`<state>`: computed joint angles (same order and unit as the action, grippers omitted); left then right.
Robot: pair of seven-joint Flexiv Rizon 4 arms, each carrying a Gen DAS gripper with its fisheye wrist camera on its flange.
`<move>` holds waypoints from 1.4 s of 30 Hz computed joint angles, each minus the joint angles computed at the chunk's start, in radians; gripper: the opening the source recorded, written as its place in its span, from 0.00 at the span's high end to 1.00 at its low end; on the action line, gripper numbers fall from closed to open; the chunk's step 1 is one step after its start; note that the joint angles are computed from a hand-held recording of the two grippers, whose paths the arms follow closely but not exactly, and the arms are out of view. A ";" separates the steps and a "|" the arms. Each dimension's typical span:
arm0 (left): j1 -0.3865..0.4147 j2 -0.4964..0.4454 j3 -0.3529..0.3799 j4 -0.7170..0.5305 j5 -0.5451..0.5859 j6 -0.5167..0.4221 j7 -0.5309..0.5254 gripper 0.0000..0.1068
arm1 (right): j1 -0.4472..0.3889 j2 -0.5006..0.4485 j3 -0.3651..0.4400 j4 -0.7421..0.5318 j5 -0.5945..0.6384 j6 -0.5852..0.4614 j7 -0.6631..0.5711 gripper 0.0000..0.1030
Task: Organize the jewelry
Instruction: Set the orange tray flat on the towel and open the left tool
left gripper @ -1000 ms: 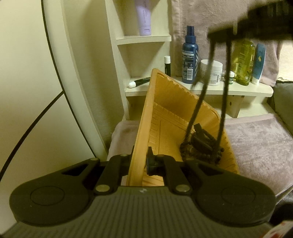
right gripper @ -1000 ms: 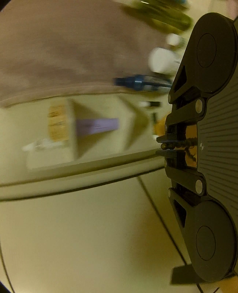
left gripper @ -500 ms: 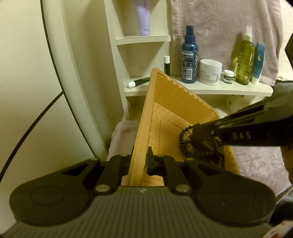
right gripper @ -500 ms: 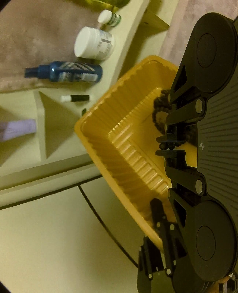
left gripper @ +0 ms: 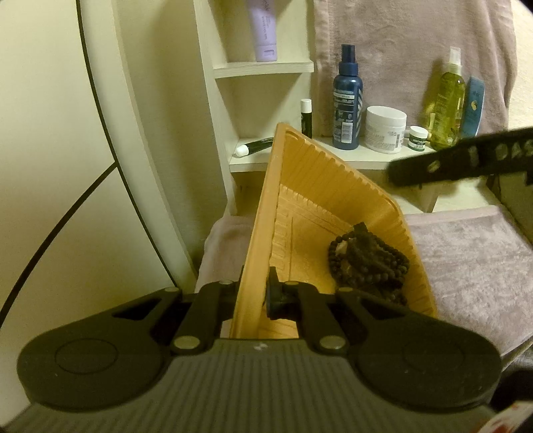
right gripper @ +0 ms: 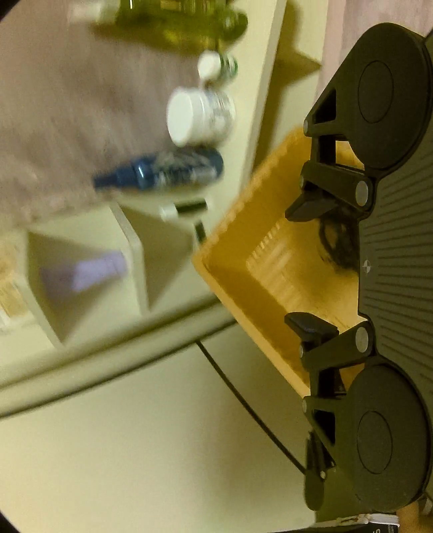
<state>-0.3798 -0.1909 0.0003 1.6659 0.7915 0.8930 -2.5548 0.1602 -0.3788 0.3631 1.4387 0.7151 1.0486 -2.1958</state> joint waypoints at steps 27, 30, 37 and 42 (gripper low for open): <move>0.087 0.044 0.012 0.163 -0.155 0.158 0.012 0.93 | -0.030 0.102 -0.047 0.238 0.034 0.131 0.155 0.41; 0.098 0.049 0.014 0.187 -0.187 0.172 0.031 0.93 | -0.028 0.103 -0.048 0.249 0.025 0.139 0.165 0.41; 0.107 0.057 0.013 0.213 -0.221 0.182 0.041 0.89 | -0.031 0.114 -0.045 0.276 0.015 0.151 0.182 0.39; 0.095 0.065 0.012 0.209 -0.201 0.158 -0.006 0.67 | -0.031 0.136 -0.046 0.305 0.021 0.154 0.207 0.36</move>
<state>-0.2846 -0.1256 0.0125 1.8752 0.5904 1.0514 -2.5612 0.1289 -0.2433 0.3174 1.7432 0.7364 1.2025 -1.9891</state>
